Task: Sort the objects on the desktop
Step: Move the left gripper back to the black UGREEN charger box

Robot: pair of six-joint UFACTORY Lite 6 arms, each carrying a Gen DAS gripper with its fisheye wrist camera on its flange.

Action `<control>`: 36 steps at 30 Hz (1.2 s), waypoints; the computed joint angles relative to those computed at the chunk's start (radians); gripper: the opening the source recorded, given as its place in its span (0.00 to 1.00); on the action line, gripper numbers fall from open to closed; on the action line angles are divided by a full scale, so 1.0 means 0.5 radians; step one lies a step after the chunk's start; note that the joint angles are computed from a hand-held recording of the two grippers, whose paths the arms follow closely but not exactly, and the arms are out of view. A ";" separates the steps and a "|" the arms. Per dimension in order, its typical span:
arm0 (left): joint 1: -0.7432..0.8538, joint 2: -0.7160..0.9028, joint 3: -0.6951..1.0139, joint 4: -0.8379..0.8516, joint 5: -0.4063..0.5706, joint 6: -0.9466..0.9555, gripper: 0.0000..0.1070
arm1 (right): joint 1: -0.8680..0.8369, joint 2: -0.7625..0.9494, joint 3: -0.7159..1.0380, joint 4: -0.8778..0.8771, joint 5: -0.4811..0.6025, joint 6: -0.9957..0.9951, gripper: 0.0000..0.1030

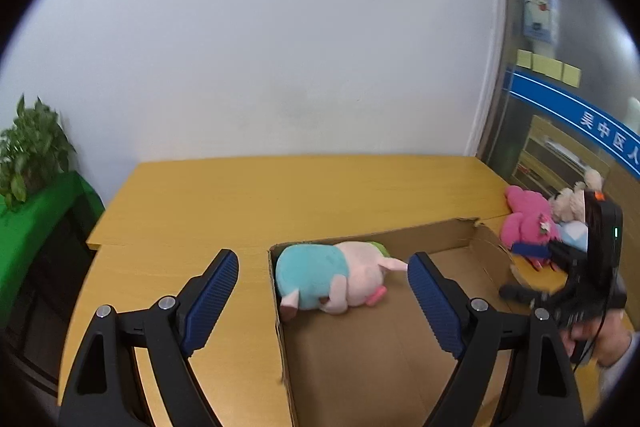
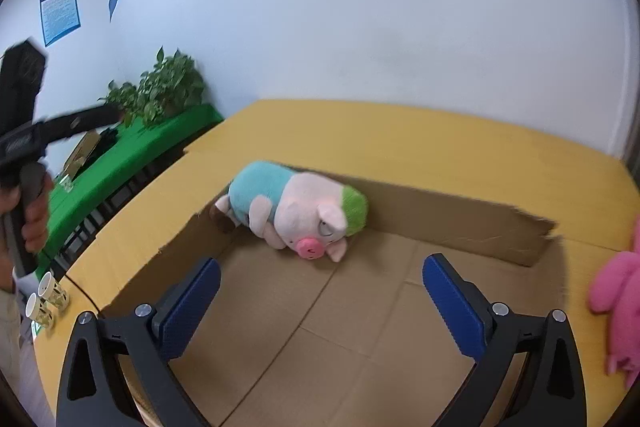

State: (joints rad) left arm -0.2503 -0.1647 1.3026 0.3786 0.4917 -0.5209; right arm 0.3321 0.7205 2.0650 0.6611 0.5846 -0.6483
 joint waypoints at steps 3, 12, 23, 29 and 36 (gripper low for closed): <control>-0.323 -0.329 -0.196 0.431 0.262 -0.455 0.83 | -0.068 -0.420 -0.404 0.098 -0.032 -0.043 1.00; -1.215 -0.701 -0.773 0.981 0.684 -1.556 0.87 | -0.499 -1.688 -1.651 0.295 0.177 -0.580 1.00; -0.971 -0.447 -1.266 0.967 0.084 -1.857 0.87 | -0.516 -1.107 -1.845 0.535 0.113 -0.712 1.00; -0.840 -0.437 -1.390 0.955 -0.113 -1.880 0.87 | -0.432 -1.057 -1.969 0.562 -0.002 -0.809 0.99; -1.072 -0.707 -1.395 0.900 0.153 -1.886 0.87 | -0.559 -1.451 -2.208 0.587 0.063 -0.880 0.99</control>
State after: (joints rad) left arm -0.7865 -0.5183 0.6053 0.8284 0.5682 -1.4638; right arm 0.0527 -0.0048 0.9609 0.9547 0.6162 -1.0882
